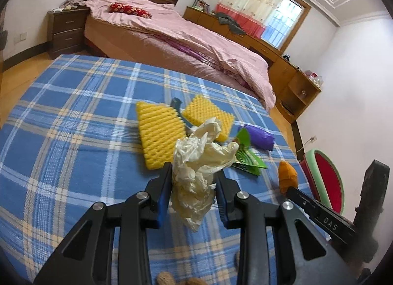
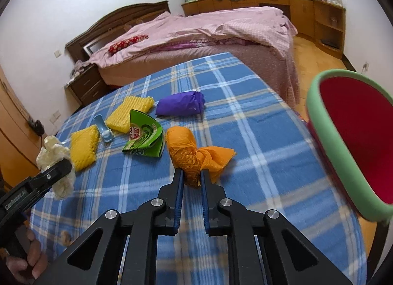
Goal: Collect trash
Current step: 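Grasp the crumpled white plastic with the left tool while the right tool grasps the orange wrapper, then carry the white plastic and orange wrapper over the red bucket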
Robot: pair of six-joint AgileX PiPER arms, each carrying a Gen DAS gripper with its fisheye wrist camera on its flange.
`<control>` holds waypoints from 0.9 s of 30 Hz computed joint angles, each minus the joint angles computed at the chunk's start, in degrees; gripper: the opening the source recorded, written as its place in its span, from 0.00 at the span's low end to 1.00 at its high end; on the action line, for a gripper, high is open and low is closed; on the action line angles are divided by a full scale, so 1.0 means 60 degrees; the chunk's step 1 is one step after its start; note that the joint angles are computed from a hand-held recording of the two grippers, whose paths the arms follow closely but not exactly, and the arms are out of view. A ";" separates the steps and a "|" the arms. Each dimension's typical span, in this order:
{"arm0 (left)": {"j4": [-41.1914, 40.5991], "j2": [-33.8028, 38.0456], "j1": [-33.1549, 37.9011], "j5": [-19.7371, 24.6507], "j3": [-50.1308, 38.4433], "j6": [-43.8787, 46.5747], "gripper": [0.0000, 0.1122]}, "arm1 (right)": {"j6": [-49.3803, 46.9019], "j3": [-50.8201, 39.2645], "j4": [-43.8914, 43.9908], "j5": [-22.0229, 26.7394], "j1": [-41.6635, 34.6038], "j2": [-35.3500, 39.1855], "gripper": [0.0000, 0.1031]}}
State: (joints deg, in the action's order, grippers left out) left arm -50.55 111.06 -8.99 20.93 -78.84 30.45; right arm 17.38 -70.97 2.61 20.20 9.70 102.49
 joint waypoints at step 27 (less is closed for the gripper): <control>0.3486 -0.2047 -0.2721 -0.0020 -0.0107 -0.3286 0.29 | -0.2987 0.3739 0.2216 -0.0366 -0.3489 -0.5053 0.13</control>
